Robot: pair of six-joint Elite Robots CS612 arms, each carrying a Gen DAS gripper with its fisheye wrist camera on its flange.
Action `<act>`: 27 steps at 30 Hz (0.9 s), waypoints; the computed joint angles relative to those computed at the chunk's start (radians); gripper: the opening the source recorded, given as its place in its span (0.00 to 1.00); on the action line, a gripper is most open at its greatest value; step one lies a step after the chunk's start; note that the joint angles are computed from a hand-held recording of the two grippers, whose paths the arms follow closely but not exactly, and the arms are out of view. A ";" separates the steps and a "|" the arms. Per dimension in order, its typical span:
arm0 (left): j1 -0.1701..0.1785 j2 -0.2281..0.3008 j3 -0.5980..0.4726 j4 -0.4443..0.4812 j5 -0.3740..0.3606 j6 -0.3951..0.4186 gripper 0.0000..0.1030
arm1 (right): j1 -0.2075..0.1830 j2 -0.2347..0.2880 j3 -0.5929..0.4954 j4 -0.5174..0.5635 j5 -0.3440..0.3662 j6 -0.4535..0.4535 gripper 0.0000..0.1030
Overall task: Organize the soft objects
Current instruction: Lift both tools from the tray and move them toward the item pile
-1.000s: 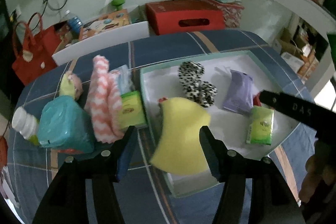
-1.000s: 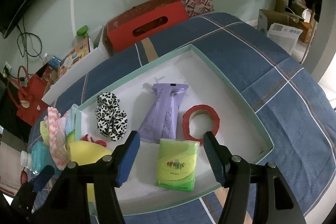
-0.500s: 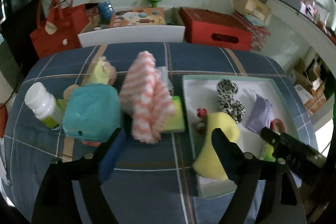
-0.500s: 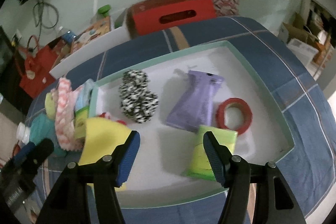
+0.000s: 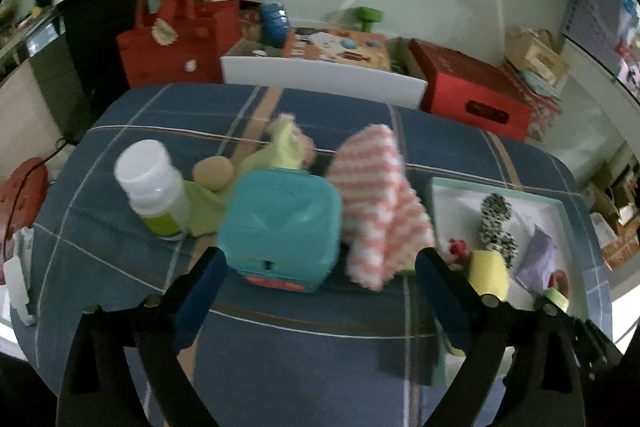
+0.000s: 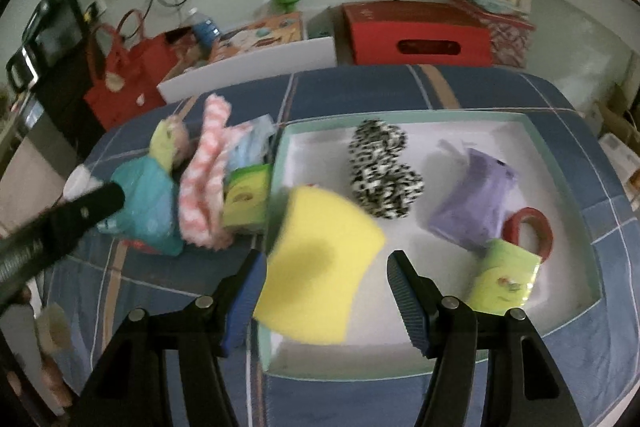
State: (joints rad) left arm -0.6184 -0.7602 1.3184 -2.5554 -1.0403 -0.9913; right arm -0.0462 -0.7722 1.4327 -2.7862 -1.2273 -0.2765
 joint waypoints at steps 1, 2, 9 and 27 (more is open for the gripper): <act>0.002 -0.006 0.008 0.012 0.012 -0.013 0.93 | 0.003 -0.001 0.003 -0.004 -0.002 -0.008 0.65; 0.003 -0.011 0.014 0.022 0.022 -0.025 0.94 | 0.006 -0.002 0.006 -0.009 -0.002 -0.016 0.69; 0.017 -0.052 0.079 0.049 0.076 -0.136 1.00 | 0.012 -0.007 0.030 -0.089 0.020 -0.023 1.00; 0.051 -0.106 0.215 -0.146 0.073 -0.189 1.00 | 0.022 -0.014 -0.050 0.144 0.113 -0.045 1.00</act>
